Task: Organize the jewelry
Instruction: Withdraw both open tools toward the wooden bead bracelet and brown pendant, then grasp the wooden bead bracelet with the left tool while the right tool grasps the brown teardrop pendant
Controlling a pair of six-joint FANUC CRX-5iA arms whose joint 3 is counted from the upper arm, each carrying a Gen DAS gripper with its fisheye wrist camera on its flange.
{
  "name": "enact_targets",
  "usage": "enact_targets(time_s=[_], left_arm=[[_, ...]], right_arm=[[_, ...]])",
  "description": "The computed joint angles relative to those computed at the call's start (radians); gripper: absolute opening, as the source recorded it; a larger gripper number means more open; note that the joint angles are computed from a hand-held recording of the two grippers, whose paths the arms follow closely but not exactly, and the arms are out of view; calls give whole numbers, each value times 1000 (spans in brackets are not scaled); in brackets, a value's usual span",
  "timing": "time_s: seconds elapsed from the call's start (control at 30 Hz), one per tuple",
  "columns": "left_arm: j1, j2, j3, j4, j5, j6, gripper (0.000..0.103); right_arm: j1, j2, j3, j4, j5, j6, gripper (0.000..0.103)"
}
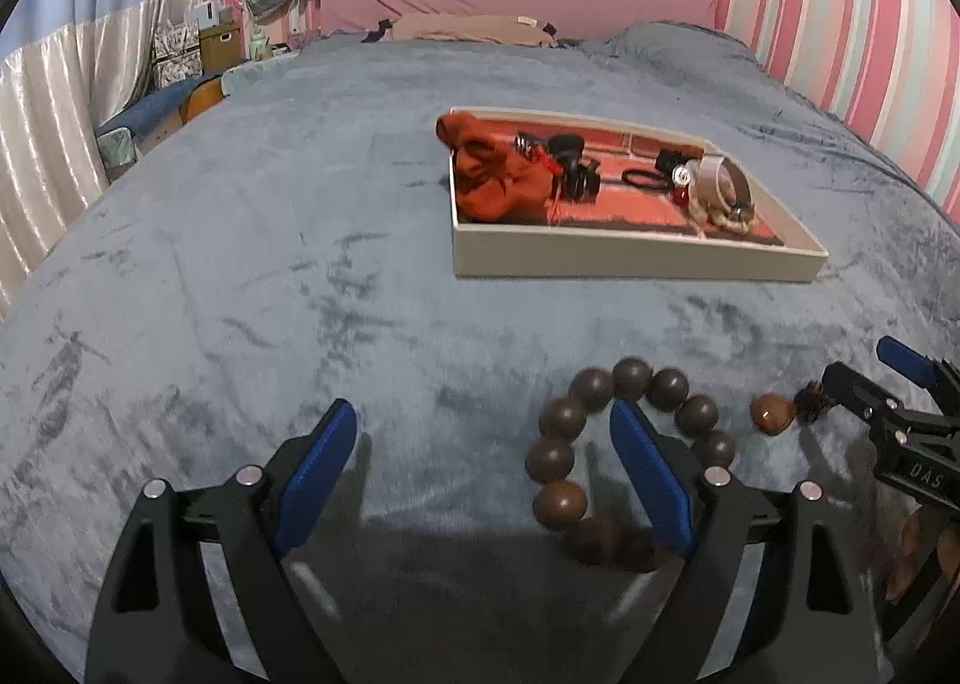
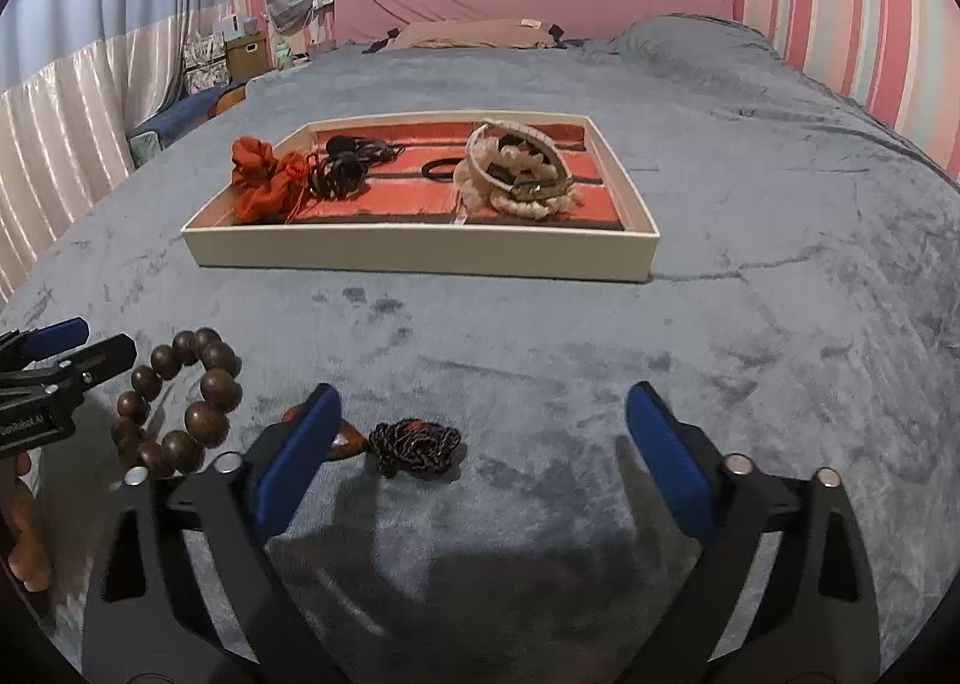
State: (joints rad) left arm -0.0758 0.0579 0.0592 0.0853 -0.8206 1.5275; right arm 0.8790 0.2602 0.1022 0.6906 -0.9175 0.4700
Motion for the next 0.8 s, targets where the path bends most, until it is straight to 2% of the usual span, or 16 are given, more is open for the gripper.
enact_targets(time_s=[0.03, 0.17, 0.23, 0.37, 0.5, 0.7, 0.8], left_arm=[[0, 2, -2, 2, -1, 1, 85], [10, 10, -14, 34, 6, -17, 85], [11, 15, -16, 42, 4, -22, 85], [15, 21, -21, 70, 5, -53, 85], [13, 26, -22, 78, 9, -73, 83], [-2, 40, -8, 65, -4, -88, 62], [-4, 43, -5, 63, -8, -92, 57]], right_arm=[[0, 4, 6, -13, -3, 9, 85], [-4, 8, 13, -45, 0, 31, 79], [-6, 9, 16, -67, 3, 43, 71], [-7, 10, 16, -88, 16, 61, 63], [-9, 8, 16, -103, 32, 76, 48], [-12, 3, 12, -119, 52, 83, 30], [-12, 3, 12, -118, 54, 86, 28]])
